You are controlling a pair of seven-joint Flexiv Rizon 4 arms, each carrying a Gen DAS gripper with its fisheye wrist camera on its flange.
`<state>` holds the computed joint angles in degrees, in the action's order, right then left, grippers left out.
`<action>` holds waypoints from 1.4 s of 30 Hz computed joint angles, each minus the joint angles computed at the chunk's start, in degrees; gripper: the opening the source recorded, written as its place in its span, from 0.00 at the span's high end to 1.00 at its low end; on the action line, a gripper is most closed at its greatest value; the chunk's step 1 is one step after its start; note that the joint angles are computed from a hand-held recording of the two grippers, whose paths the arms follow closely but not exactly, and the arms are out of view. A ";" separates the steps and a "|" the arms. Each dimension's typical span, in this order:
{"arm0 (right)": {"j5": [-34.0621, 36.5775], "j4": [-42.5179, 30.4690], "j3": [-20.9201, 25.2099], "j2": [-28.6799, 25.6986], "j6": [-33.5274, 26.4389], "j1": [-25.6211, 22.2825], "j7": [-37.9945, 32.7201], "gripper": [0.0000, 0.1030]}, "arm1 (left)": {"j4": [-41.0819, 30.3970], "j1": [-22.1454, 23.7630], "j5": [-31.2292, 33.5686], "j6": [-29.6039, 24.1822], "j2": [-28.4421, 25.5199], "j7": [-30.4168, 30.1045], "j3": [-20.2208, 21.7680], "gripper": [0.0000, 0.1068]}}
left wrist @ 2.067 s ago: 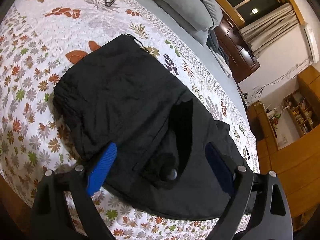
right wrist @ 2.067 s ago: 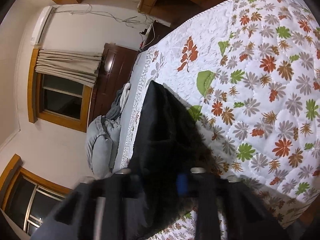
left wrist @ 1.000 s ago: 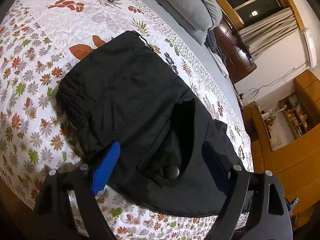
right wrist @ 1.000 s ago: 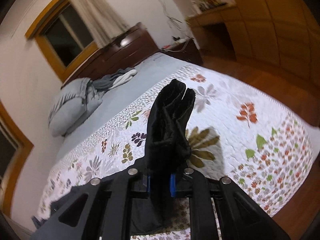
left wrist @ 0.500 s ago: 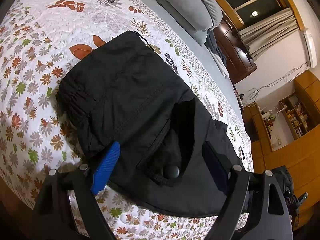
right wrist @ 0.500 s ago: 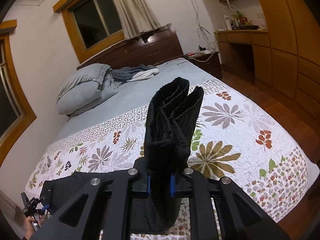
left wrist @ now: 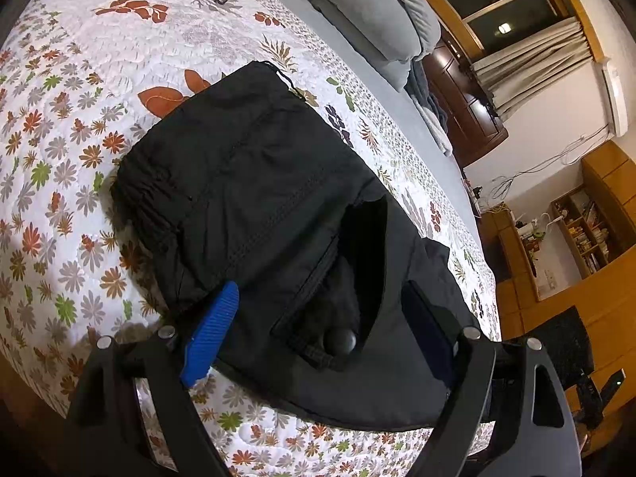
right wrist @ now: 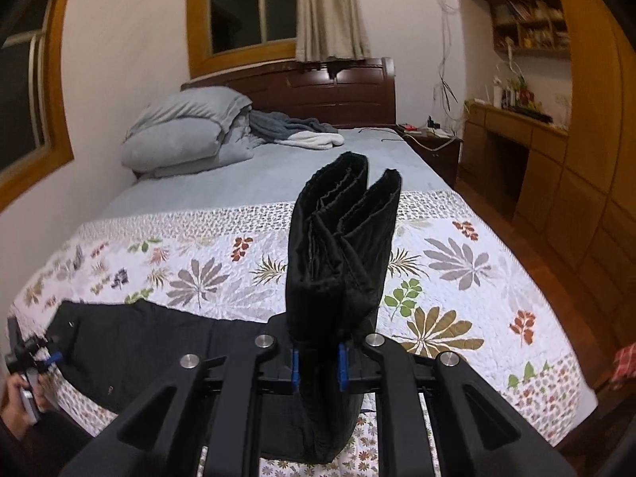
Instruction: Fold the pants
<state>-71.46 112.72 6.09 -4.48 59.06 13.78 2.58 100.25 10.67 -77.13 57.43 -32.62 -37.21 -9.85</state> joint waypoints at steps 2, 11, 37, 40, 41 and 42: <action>0.22 -0.97 0.22 -0.72 -0.80 0.64 -0.97 0.87 | 0.02 -0.05 0.10 0.08 0.03 -0.04 0.06 0.22; -0.06 -3.73 -0.36 -3.40 -0.79 2.77 -3.36 0.87 | 0.01 -0.26 0.62 0.43 0.03 -0.29 0.06 0.22; 8.11 -11.54 -1.92 -10.74 -0.80 8.81 -13.39 0.87 | 0.52 0.24 -1.45 -1.30 0.24 1.16 -0.03 0.22; 9.71 -13.39 -2.27 -12.58 -1.71 10.48 -15.42 0.87 | 0.54 0.21 -1.67 -1.73 0.28 1.24 0.15 0.22; 10.43 -14.23 -2.33 -13.45 -1.96 11.08 -16.30 0.87 | 0.53 0.19 -1.74 -1.85 0.28 1.26 0.18 0.22; 11.13 -14.96 -2.44 -14.22 -2.24 11.67 -17.10 0.87 | 0.51 0.21 -1.82 -2.04 0.28 1.29 0.20 0.22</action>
